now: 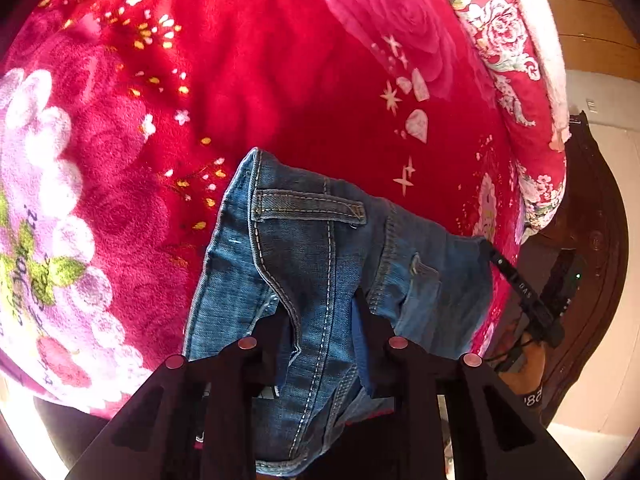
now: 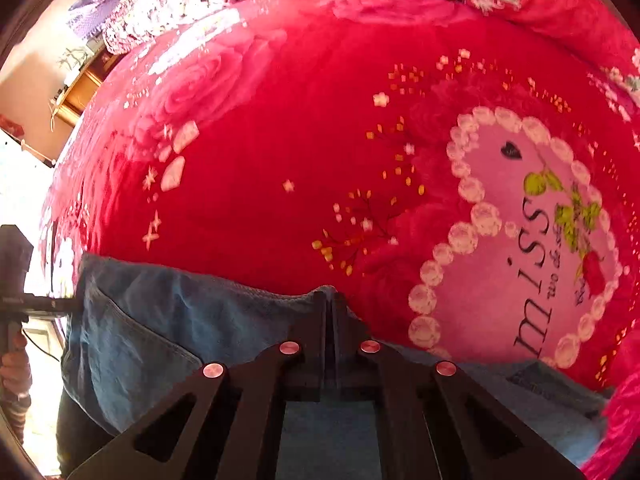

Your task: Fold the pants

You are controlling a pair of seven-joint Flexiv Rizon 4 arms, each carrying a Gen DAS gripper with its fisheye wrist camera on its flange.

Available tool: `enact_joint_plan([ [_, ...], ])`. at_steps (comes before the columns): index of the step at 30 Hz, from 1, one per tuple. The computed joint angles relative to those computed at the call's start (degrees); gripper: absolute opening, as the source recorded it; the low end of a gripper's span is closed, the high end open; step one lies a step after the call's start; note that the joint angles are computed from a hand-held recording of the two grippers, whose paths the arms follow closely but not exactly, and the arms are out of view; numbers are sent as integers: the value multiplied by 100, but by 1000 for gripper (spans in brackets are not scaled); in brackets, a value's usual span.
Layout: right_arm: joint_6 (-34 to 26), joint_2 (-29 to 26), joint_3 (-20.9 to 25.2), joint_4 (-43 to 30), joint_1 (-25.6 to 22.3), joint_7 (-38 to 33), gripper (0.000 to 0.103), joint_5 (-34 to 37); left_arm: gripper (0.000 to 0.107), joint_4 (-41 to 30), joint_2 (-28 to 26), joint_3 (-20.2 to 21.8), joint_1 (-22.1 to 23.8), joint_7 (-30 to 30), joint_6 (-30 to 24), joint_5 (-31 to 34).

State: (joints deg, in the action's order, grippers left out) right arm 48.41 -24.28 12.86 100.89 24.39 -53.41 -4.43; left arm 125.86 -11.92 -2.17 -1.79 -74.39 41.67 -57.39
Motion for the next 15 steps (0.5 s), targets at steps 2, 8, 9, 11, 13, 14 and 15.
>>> enact_joint_plan([
  [2, 739, 82, -178, 170, 53, 369, 1, -141, 26, -21, 48, 36, -168, -163, 626, 579],
  [8, 330, -464, -382, -1, 250, 958, 5, -552, 27, -336, -432, -112, -126, -692, 710, 1076],
  [9, 557, -424, -514, 165, 375, 1281, 8, -763, 28, -329, -431, -133, -120, -679, 746, 1082],
  [11, 826, -312, -652, 402, 501, 1800, 8, -1058, 28, -268, -351, -145, -105, -644, 758, 1104],
  [13, 1058, -84, -683, 673, 496, 2193, 9, -1229, 31, -134, -157, -115, -106, -590, 727, 1168],
  [14, 1274, 93, -697, 875, 470, 2382, 9, -1316, 32, -48, 28, -70, -98, -536, 676, 1219],
  [15, 1545, 327, -763, 1164, 464, 2657, 10, -1468, 35, 5, 155, -33, -121, -491, 712, 1317],
])
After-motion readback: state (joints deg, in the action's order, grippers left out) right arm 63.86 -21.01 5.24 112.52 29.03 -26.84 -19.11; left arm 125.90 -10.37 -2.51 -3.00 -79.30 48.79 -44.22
